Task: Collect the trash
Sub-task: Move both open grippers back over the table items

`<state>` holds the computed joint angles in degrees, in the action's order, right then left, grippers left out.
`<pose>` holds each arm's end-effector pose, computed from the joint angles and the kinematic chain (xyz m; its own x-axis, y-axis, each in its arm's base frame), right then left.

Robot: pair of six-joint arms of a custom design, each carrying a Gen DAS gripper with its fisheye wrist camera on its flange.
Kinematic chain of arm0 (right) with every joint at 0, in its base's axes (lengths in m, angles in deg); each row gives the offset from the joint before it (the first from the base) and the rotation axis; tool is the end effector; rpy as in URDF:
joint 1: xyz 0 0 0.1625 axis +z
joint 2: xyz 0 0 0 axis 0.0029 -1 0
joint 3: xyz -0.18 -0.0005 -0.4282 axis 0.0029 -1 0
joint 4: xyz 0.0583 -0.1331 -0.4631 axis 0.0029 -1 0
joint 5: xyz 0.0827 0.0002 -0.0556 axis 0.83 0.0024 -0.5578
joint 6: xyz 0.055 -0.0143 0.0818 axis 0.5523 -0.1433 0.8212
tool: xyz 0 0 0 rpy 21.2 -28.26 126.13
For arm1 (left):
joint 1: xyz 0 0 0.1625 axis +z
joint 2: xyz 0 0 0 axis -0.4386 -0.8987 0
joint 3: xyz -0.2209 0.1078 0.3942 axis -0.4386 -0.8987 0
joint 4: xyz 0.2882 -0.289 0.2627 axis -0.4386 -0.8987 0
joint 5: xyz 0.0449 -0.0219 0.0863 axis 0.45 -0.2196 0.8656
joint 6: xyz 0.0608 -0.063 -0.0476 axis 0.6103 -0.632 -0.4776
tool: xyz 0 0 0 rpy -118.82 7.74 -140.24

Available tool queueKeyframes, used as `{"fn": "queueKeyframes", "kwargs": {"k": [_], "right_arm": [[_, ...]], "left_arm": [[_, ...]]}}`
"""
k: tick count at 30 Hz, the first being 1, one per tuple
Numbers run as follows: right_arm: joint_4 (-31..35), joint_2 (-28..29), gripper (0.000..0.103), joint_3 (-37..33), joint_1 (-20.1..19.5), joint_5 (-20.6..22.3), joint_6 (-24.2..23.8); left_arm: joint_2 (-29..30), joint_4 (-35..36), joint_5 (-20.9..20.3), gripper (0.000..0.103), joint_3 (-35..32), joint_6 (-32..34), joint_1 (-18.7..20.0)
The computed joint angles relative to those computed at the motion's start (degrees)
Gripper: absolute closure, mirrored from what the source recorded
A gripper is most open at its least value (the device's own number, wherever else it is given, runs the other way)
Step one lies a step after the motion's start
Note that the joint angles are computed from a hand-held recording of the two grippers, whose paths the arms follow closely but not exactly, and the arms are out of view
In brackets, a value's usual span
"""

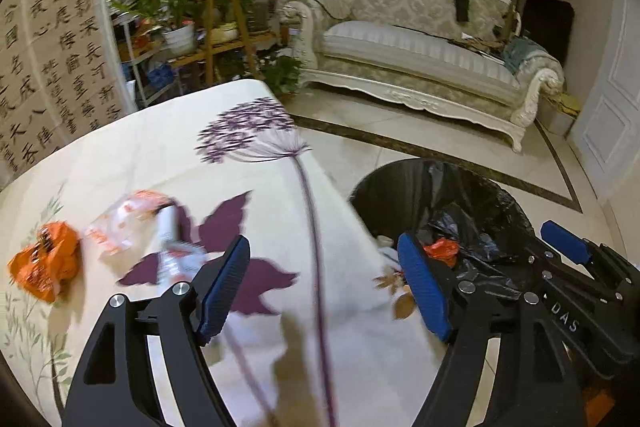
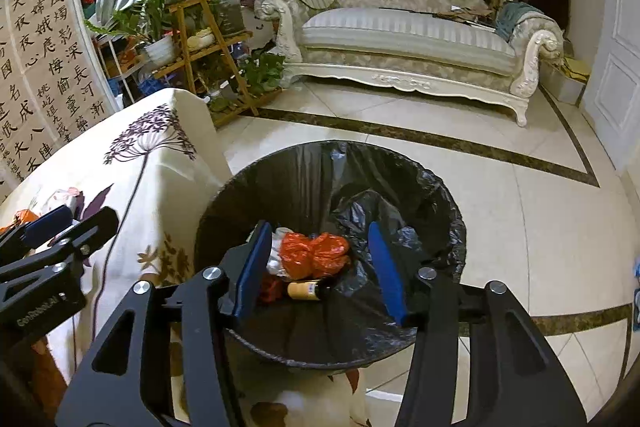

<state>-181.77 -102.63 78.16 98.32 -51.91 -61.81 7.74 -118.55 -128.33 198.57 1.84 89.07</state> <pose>0.1569 -0.6133 0.0368 -0.7432 0.3095 0.5932 -0.3174 0.6175 -0.7197 -0.1277 -0.6691 0.0971 -0.6838 0.3645 -0.6322 0.6648 0.6683 -0.3338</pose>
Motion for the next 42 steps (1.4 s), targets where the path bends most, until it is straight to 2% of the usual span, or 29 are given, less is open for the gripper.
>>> {"fn": "queueKeyframes", "kwargs": {"k": [21,30,37,42], "right_arm": [[11.18,7.1,0.053,-8.13,6.77,4.75,-2.94],[16.45,9.65,0.053,-11.97,8.57,6.45,-3.54],[21.66,11.23,0.053,-15.04,8.95,7.13,-2.07],[23.03,11.92,0.053,-16.16,9.06,5.8,-1.93]], "left_arm": [[-9.41,-4.45,8.2,0.027,4.57,-2.23,5.21],[-11.63,-5.16,9.49,0.026,4.74,-3.13,7.46],[-12.49,-4.74,9.41,0.026,4.42,-3.97,9.03],[-12.79,-3.77,8.76,0.026,4.38,-4.63,9.53]]}}
